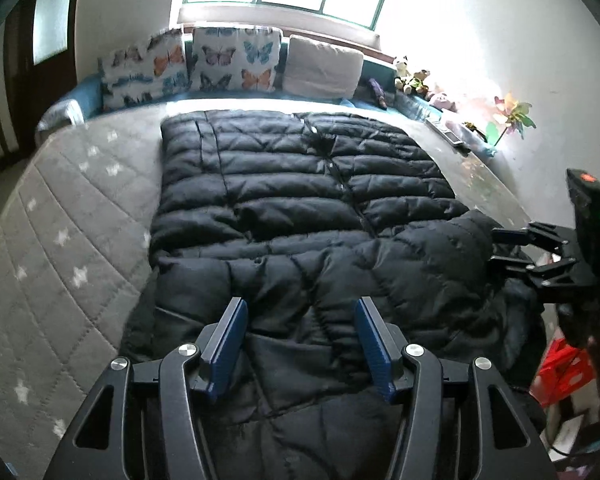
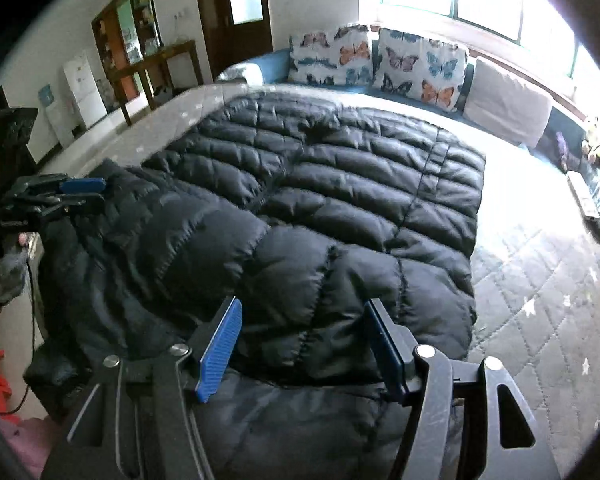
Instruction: Fold large clothes
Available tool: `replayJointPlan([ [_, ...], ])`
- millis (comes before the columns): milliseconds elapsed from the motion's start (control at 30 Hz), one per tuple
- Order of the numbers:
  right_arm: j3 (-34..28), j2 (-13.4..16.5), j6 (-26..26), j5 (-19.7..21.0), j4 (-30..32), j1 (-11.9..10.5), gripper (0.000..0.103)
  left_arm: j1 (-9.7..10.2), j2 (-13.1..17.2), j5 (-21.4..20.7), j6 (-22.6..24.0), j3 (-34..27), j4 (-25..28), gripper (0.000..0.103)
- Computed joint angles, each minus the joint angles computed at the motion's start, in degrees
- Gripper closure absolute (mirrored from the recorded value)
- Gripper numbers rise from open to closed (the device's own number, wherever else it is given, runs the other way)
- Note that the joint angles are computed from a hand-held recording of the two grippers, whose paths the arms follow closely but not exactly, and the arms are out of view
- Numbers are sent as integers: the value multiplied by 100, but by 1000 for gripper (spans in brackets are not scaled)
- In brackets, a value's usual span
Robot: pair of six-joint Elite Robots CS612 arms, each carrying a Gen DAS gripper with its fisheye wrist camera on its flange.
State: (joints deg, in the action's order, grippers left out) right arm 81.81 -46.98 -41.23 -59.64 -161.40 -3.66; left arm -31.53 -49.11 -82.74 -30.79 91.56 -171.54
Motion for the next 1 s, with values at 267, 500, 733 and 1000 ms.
replayJointPlan([
  [267,-38,132,-85,107,56,-26,33,-32,139,97,111,-21,11,43],
  [500,57,132,-88,3,-266,-5,33,-130,162,452,236,12,-52,43],
  [733,84,189,-17,248,-515,-54,33,-144,175,515,253,17,-97,42],
  [1000,236,110,-105,217,-839,-68,33,-157,0,508,74,56,176,42],
])
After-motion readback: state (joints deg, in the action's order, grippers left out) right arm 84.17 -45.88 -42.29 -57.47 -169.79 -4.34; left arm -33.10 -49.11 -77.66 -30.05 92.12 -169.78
